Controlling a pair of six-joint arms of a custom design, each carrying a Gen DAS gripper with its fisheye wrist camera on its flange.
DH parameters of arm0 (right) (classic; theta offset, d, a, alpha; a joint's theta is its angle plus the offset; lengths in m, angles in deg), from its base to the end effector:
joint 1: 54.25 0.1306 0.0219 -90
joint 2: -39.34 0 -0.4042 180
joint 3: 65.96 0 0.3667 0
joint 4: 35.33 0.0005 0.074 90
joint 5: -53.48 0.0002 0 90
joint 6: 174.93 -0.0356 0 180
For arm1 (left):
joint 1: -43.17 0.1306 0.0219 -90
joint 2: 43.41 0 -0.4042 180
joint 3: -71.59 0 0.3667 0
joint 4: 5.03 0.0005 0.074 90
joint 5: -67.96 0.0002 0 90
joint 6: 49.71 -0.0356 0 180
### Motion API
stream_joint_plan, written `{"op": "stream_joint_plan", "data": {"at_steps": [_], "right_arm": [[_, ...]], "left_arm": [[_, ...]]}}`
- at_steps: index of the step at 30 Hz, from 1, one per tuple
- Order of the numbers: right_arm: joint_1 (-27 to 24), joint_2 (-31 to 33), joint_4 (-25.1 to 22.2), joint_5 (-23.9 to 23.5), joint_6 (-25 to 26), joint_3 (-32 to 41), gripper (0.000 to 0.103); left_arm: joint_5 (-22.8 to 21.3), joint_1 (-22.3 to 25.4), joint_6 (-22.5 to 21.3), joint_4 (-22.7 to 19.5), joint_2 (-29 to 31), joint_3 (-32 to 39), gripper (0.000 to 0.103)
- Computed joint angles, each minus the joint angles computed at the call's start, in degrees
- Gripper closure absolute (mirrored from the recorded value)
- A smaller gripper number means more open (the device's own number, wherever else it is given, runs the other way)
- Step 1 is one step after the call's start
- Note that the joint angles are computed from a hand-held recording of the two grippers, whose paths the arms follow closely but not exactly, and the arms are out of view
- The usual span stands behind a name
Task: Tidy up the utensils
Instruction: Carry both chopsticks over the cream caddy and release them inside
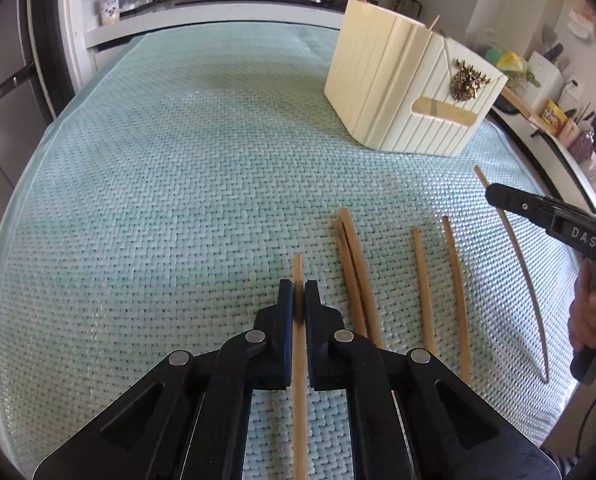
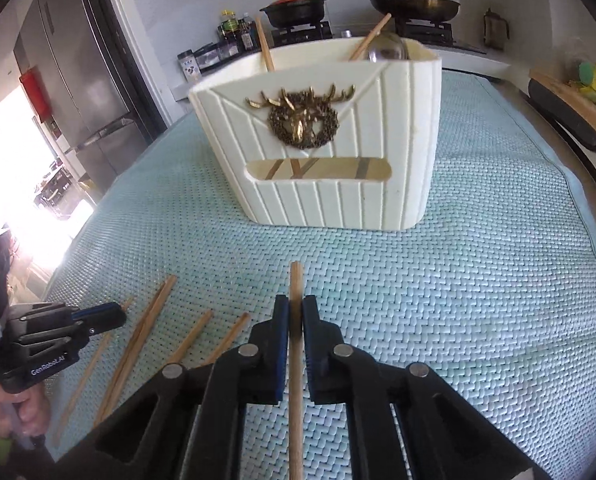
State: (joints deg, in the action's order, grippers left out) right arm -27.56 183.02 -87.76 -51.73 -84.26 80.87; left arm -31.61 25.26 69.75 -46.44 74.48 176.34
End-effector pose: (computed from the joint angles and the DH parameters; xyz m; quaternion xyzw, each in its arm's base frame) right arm 0.6967 0.3602 0.3079 -0.2645 0.8920 0.1985 0.3081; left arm 0.6023 -0.1889 0.3155 -0.1208 0.9418 -0.0491 0.3098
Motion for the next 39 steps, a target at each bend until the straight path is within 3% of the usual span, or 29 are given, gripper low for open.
{"op": "stream_joint_plan", "data": {"at_steps": [14,21,28,39], "right_arm": [[-1.9,-18.12,17.58,-9.65,-0.73,-20.72,0.096],[-1.51,-25.75,27.01,-10.19,-0.53,-31.0,0.096],[-1.02,-29.06,32.32,-8.86,-0.45,-34.93,0.096],[-1.32,-29.68,35.24,-7.41,-0.79,-34.87,0.096]], "left_arm": [[-7.23,-3.53,-3.7,6.69,-12.09,-2.51,0.1],[-10.32,-5.13,-4.61,10.32,-16.55,-5.47,0.1],[-14.39,-6.05,-4.77,13.63,-17.47,-5.87,0.1],[-13.34,-5.96,-4.75,15.44,-16.69,-3.77,0.1]]}}
